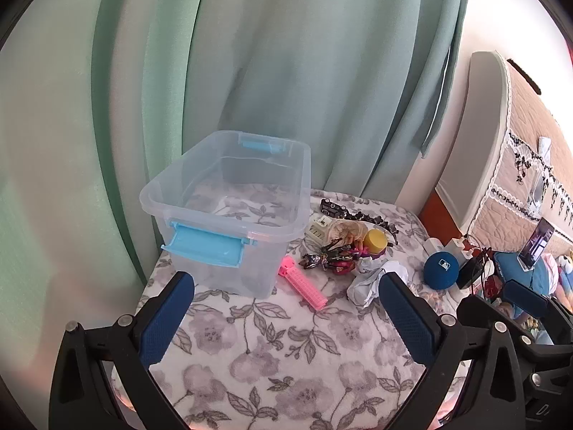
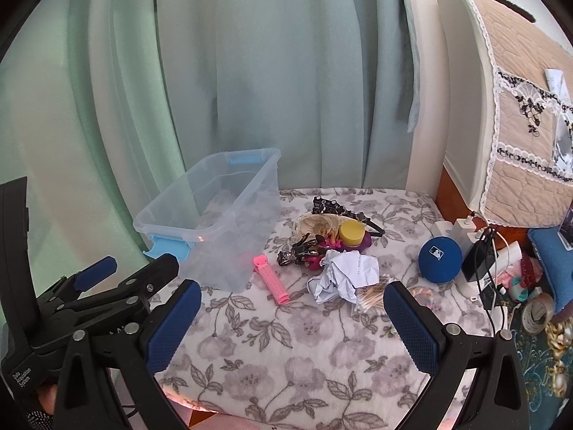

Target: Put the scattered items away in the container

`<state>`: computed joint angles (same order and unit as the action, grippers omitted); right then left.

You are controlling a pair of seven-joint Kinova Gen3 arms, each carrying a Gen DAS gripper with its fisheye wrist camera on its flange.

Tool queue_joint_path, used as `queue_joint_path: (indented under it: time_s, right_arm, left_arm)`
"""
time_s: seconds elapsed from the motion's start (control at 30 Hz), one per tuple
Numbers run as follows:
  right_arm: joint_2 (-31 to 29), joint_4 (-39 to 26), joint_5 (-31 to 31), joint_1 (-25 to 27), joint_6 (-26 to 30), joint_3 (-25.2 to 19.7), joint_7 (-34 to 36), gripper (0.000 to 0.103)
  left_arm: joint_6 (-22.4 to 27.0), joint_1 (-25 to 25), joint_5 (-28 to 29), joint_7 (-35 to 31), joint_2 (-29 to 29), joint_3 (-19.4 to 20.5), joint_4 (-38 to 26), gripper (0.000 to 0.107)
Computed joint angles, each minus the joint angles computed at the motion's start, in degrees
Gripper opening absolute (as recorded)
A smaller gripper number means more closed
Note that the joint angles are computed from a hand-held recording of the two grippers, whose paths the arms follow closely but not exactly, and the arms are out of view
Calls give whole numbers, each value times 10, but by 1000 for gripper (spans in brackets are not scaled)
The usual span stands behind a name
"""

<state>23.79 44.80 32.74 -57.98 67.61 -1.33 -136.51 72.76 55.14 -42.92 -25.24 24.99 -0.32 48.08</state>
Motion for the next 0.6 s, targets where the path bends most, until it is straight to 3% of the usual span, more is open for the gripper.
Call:
queue_joint_path:
  time_s: [0.47, 0.6]
  right_arm:
    - [4, -3, -22, 11, 15, -3, -3, 103]
    - [1, 3, -37, 24, 18, -4, 2, 103]
  left_arm:
    - [20, -6, 26, -31, 17, -2, -31, 102]
    - [-9, -24, 57, -48, 15, 7, -23, 103]
